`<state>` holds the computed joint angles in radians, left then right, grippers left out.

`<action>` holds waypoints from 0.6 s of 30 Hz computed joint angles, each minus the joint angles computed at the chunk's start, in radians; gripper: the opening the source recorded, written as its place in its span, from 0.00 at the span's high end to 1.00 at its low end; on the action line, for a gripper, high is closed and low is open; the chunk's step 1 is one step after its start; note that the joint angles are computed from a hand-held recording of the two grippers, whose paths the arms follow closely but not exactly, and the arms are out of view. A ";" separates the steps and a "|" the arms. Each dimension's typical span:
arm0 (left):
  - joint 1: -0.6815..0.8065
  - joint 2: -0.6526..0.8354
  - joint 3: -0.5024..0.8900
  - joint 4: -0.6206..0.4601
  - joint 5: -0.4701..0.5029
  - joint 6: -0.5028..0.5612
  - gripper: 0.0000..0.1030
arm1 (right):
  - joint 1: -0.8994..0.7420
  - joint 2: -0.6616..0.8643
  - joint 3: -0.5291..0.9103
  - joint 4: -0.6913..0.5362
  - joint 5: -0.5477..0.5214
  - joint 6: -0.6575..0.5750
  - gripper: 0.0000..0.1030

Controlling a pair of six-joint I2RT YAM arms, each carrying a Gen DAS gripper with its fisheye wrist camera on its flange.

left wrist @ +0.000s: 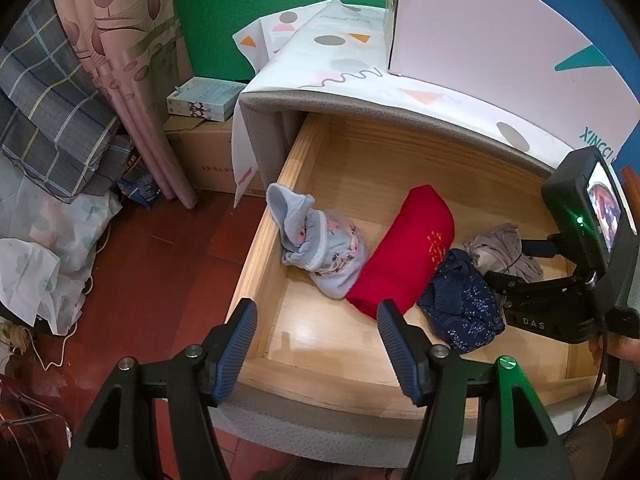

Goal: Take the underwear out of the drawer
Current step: 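Return the right gripper to the drawer and grasp the taupe garment, then grasp the red garment with the left gripper while the right gripper holds the taupe garment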

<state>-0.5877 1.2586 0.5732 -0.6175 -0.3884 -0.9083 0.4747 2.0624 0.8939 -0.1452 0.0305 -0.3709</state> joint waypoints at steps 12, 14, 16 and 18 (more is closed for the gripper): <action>0.001 -0.001 -0.003 0.005 0.001 0.002 0.38 | -0.080 0.040 0.011 -0.115 0.047 0.002 0.53; -0.001 0.002 -0.003 0.005 0.001 0.001 0.38 | -0.101 0.039 0.002 -0.135 0.056 0.011 0.53; 0.000 0.004 -0.002 0.004 0.004 0.002 0.38 | -0.130 0.040 -0.010 -0.163 0.071 0.026 0.53; 0.002 0.008 0.000 0.004 0.008 0.005 0.38 | -0.151 0.042 -0.012 -0.199 0.078 0.051 0.53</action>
